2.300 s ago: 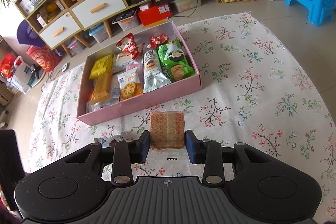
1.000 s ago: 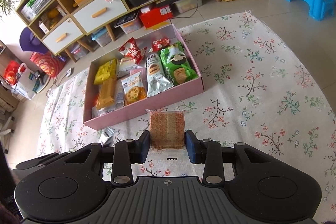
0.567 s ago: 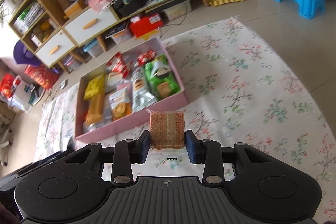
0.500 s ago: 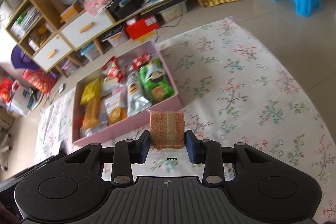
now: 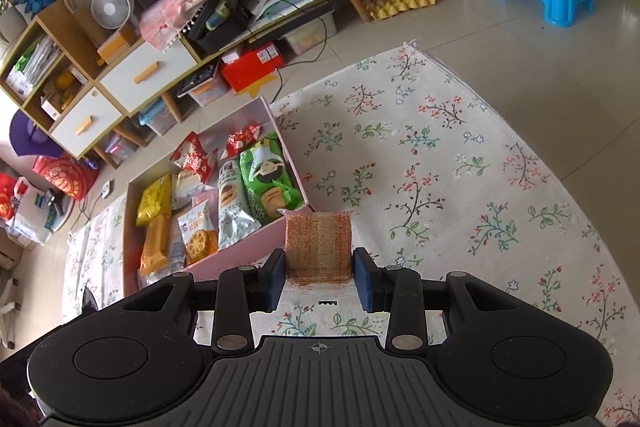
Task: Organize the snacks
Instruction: 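Carry the wafer and blue-white bar into the pink box and open both tools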
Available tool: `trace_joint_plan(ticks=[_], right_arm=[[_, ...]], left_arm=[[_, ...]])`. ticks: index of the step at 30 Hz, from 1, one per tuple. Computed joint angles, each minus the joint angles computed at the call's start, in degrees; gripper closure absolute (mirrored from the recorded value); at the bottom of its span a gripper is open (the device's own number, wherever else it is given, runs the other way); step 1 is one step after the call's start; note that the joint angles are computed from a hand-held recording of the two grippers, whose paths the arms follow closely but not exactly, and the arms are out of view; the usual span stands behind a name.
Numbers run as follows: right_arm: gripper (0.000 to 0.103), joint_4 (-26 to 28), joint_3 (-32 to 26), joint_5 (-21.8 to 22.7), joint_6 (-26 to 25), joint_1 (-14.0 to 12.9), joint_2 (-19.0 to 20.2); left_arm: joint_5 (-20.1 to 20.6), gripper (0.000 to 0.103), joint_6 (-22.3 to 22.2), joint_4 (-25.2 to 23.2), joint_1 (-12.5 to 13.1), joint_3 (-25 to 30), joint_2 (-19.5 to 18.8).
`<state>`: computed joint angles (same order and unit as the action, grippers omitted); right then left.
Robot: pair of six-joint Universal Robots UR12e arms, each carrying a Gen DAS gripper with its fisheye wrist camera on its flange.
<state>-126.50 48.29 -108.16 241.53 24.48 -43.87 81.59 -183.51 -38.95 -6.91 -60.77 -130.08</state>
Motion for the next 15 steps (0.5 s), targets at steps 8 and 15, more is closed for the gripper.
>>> trace_joint_plan(ticks=[8,15], right_arm=[[0.068,0.29,-1.53,0.41,-1.46,-0.66,0.97],[0.068,2.76,-4.83,-0.92,-3.35,-1.48,3.09]], left_arm=[[-1.60,0.073,-1.73,-2.83,0.33,2.79,-1.65],[-3.75,0.073,-1.71,-5.46,-0.07,8.23,-4.92]])
